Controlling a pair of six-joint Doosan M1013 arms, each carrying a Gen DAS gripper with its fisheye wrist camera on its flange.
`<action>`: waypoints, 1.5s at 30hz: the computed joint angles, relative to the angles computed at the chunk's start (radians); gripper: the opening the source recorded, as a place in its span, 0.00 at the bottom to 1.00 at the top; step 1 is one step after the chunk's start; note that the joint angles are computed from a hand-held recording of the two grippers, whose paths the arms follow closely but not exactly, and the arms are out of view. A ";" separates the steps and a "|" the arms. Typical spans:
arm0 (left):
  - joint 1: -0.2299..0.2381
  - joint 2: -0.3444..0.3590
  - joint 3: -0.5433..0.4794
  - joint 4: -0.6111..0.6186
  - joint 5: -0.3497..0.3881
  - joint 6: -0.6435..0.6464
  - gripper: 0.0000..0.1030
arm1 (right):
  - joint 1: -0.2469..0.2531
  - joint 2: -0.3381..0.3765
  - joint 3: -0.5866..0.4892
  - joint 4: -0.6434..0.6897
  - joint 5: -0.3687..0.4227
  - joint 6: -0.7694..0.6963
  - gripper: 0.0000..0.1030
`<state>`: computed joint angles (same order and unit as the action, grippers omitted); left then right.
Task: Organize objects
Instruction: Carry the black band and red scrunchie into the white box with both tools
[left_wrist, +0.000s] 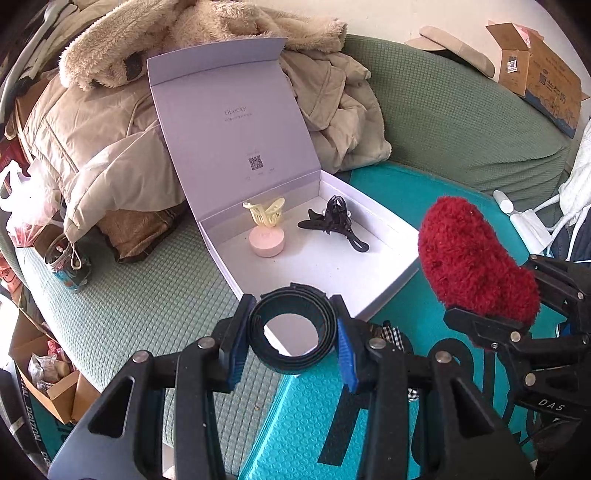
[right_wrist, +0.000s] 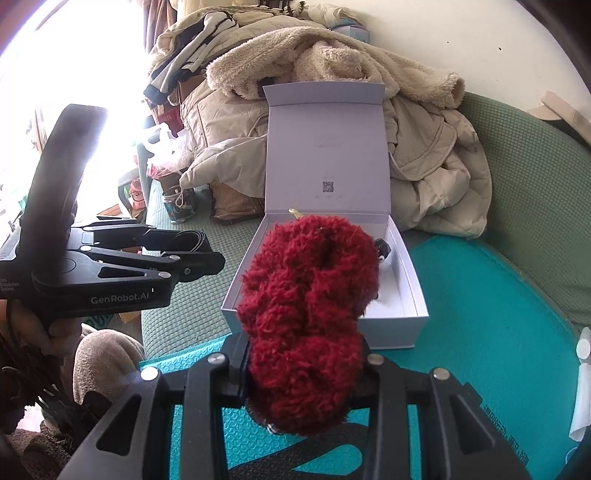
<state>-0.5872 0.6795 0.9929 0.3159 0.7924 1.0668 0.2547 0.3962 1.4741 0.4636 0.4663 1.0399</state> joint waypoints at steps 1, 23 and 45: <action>0.002 0.008 -0.014 0.000 0.004 0.004 0.37 | -0.002 0.006 -0.009 0.004 0.002 -0.008 0.35; 0.050 0.249 -0.425 -0.058 0.200 0.127 0.37 | -0.030 0.149 -0.205 -0.050 0.042 0.028 0.35; 0.081 0.405 -0.620 -0.112 0.286 0.158 0.37 | -0.031 0.277 -0.344 -0.090 0.123 0.105 0.35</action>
<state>-0.5066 1.0842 0.3730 0.2043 1.0789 1.2243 0.2238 0.6728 1.1300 0.3738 0.5891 1.1454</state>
